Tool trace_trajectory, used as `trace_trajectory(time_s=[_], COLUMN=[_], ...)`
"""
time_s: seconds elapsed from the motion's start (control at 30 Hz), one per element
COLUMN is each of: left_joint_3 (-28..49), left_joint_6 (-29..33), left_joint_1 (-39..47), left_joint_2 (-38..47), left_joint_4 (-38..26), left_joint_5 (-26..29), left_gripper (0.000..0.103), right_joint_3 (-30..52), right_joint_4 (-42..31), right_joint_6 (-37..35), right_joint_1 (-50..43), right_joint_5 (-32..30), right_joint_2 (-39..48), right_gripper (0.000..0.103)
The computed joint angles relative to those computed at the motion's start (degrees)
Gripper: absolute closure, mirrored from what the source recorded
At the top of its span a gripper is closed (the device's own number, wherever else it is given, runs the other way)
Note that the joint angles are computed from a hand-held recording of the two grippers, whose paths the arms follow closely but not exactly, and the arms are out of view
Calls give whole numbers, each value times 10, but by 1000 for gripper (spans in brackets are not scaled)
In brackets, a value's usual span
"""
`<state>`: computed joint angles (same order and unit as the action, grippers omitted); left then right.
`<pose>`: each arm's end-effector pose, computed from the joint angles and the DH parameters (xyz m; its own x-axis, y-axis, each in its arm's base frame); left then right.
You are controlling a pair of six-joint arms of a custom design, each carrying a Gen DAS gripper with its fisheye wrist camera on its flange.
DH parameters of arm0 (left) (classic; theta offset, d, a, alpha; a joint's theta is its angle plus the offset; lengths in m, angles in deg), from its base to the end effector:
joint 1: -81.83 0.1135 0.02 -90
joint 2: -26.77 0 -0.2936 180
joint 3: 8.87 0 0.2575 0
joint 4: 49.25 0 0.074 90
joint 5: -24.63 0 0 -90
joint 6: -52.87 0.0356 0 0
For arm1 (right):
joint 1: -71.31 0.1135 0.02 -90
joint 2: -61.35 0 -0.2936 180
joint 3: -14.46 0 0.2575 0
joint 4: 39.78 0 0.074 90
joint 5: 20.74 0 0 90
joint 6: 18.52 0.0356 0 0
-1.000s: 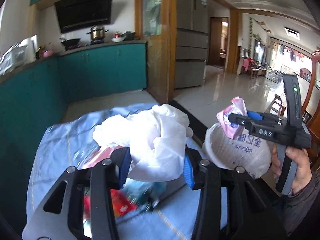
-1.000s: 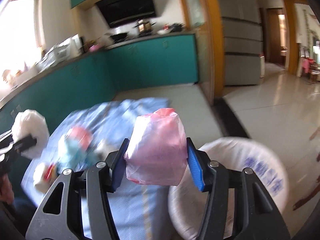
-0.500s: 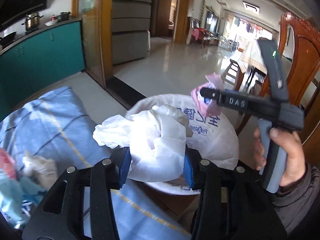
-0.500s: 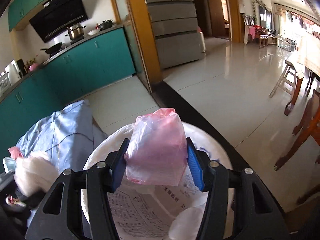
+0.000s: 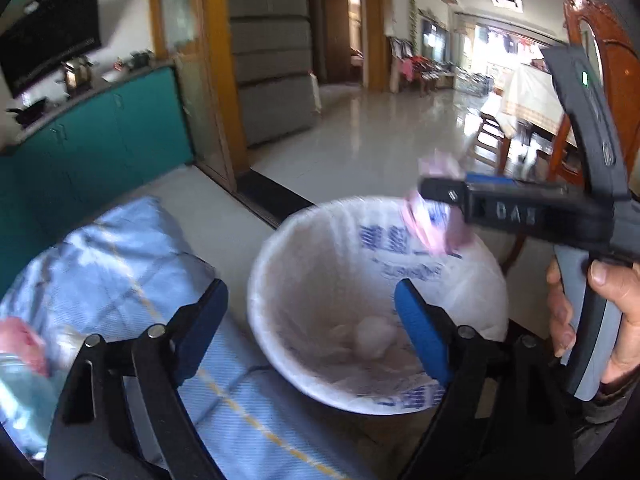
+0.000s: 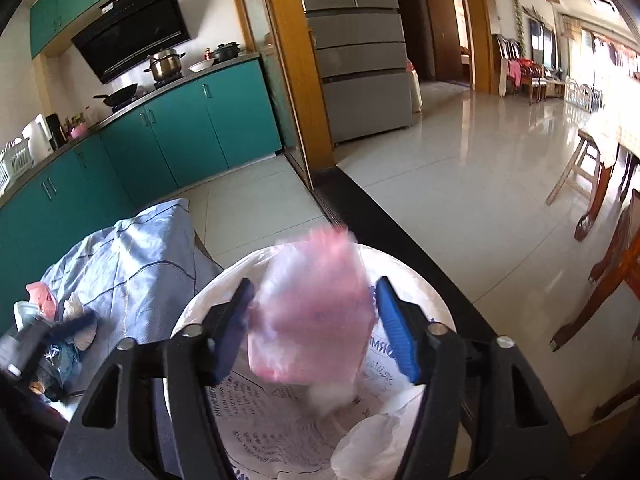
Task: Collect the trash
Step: 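Drop the white bag into the wastebasket with the left gripper while the right drops the pink bag, then grasp the white paper cup with the left gripper while the right grasps the blue mask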
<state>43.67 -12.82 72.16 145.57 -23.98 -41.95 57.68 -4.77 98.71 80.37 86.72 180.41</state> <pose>0.3383 -0.0720 0.0651 -0.4041 0.4521 -0.7952 0.6762 0.7331 0.0731 0.3051 0.0378 0.0499 -0.5403 0.3558 -0.7626 0.3612 0.9165 0.1718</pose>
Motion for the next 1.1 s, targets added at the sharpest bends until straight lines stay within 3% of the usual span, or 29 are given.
trace_trajectory(time_s=[0.1, 0.23, 0.37, 0.5, 0.57, 0.63, 0.73, 0.83, 0.87, 0.97, 1.03, 1.1], left_joint_3=[-38, -24, 79, 193, 224, 238, 255, 280, 281, 288, 288, 267], left_joint_6=[-7, -24, -72, -102, -105, -93, -63, -4, 18, 117, 195, 240], left_joint_1=[49, 145, 264, 329, 350, 374, 407, 447, 461, 506, 522, 524], left_joint_2=[-33, -53, -22, 38, 57, 69, 81, 98, 100, 105, 108, 108], left_joint_4=[84, 97, 1, -106, -128, -132, -144, -203, -221, -319, -375, -374], left_joint_5=[-58, -61, -30, -48, -57, -59, -33, 58, 91, 198, 228, 212], left_gripper=[16, 12, 11, 11, 11, 11, 11, 11, 9, 4, 4, 4], right_joint_3=[12, 41, 122, 221, 279, 351, 449, 528, 546, 577, 569, 550], right_joint_4=[-11, -13, -44, -78, -92, -119, -190, -250, -262, -291, -281, -261], right_joint_6=[1, -1, -20, -37, -47, -59, -89, -103, -103, -97, -91, -83], right_joint_1=[25, 64, 127, 184, 211, 239, 276, 295, 299, 296, 290, 291], right_joint_5=[31, 13, -18, -63, -101, -140, -142, -136, -137, -168, -184, -185], right_joint_2=[1, 5, 36, 84, 114, 149, 195, 235, 244, 258, 256, 249], right_gripper=[22, 19, 18, 19, 19, 19, 19, 19, 20, 62, 68, 68])
